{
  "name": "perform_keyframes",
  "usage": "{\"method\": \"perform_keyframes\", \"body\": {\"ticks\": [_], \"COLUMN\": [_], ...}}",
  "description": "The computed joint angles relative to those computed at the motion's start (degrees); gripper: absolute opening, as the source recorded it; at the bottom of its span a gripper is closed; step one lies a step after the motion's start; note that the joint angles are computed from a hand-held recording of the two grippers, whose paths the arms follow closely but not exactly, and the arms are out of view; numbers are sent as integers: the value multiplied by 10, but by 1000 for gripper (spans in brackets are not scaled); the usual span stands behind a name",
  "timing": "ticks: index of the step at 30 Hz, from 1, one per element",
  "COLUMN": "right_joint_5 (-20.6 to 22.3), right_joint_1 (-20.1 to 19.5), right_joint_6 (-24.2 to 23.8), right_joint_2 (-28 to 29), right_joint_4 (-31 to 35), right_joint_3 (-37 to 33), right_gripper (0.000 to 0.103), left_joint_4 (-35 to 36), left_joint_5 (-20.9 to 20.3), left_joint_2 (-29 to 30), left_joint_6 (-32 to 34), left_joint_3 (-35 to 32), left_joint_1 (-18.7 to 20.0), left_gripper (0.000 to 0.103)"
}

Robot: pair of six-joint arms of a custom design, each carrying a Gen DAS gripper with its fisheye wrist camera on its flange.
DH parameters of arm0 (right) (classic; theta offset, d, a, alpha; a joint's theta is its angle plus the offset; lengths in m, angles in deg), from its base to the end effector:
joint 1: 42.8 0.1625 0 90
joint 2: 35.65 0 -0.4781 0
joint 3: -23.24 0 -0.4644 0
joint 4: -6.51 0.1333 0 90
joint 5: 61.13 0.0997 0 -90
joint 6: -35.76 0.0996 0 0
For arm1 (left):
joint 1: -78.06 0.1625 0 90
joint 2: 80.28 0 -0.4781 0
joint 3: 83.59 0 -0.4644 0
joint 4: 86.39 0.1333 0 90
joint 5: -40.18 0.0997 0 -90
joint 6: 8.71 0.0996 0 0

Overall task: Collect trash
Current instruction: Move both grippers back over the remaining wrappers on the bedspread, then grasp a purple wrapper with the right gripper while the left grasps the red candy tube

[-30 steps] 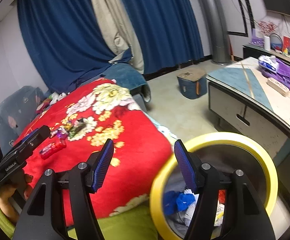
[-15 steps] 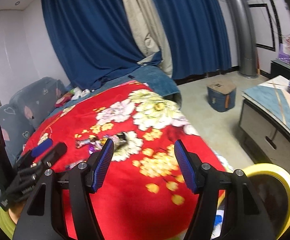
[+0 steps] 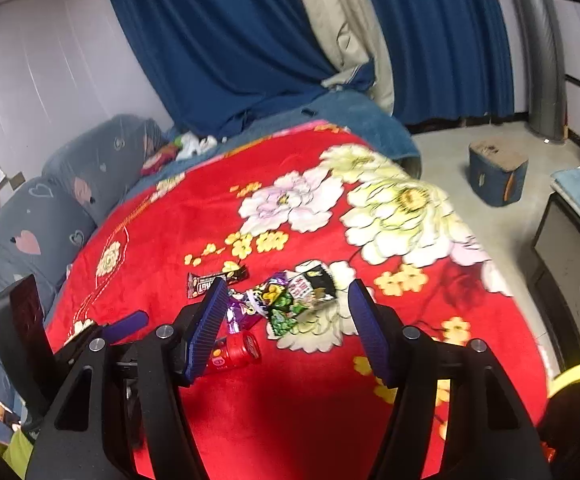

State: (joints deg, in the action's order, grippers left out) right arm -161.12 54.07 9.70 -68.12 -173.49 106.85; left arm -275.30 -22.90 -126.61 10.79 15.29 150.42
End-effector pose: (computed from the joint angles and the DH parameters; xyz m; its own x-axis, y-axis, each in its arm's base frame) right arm 0.2149 -0.8140 0.0437 -0.8491 -0.3484 0.3970 -0.5189 0.6902 -0.5043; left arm -0.0559 -0.7646 0.1505 -0.8248 0.1799 -0.5361 0.5139 0.6340 -0.5779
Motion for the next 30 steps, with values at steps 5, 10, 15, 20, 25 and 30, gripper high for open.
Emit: {"method": "perform_keyframes", "body": {"ticks": [5, 10, 15, 20, 25, 30], "right_joint_5": [-13, -33, -44, -33, -10, 10], "right_joint_1": [5, 8, 6, 0, -5, -8], "right_joint_6": [18, 32, 58, 86, 84, 80], "right_joint_2": [38, 74, 105, 114, 101, 74], "right_joint_4": [67, 116, 156, 192, 159, 106], "right_joint_3": [-61, -117, -165, -183, -151, -104], "right_gripper": [56, 51, 48, 27, 18, 17], "left_joint_4": [41, 79, 113, 141, 148, 158], "left_joint_5": [-9, -21, -32, -23, -29, -22], "left_joint_2": [4, 5, 4, 4, 2, 4], "left_joint_6": [1, -14, -40, -60, -50, -37], "left_joint_3": [-10, -20, -28, -34, -28, -24], "left_joint_1": [4, 12, 21, 23, 20, 14], "left_gripper": [81, 78, 72, 65, 59, 48]}}
